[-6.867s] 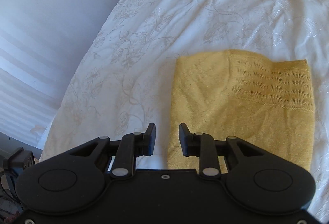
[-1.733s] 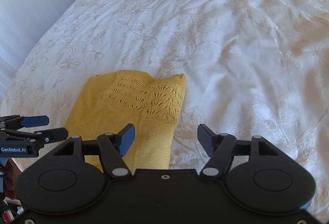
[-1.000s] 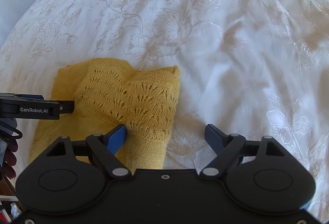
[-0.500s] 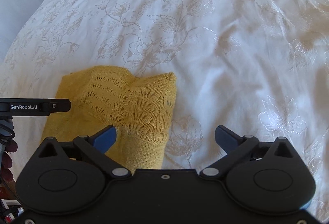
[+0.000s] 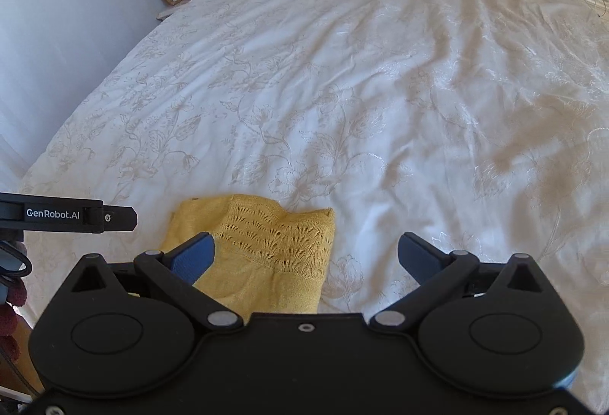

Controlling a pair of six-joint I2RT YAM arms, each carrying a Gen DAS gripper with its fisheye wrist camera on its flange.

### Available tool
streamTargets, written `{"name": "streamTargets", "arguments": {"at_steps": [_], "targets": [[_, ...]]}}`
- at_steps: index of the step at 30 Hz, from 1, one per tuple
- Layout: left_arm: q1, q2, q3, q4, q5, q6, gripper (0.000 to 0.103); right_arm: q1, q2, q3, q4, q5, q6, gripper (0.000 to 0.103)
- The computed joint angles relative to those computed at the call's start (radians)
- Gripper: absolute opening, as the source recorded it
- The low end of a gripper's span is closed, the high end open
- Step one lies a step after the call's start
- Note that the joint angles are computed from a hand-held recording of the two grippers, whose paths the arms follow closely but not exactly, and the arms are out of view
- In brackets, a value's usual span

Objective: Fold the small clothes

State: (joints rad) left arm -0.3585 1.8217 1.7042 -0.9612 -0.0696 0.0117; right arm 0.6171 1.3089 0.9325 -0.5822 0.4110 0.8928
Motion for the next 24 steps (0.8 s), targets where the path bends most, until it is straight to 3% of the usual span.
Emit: {"name": "streamTargets", "arguments": {"at_steps": [3,11,20,24], "targets": [[0.002,-0.040,-0.013,-0.027,-0.031,-0.007,0.101,0.043,-0.026,0.020,-0.032,0.026,0.002,0.102],[0.033,-0.143,-0.080,-0.057,0.005,-0.042,0.101,0.126,0.012,0.148,-0.214,0.048,0.087,0.102],[0.009,-0.238,-0.146,-0.069,-0.083,-0.013,0.100,0.218,0.004,0.197,-0.277,0.107,0.180,0.102],[-0.008,-0.264,-0.169,-0.072,-0.122,0.005,0.100,0.252,0.068,0.275,-0.394,0.144,0.254,0.100]]}}
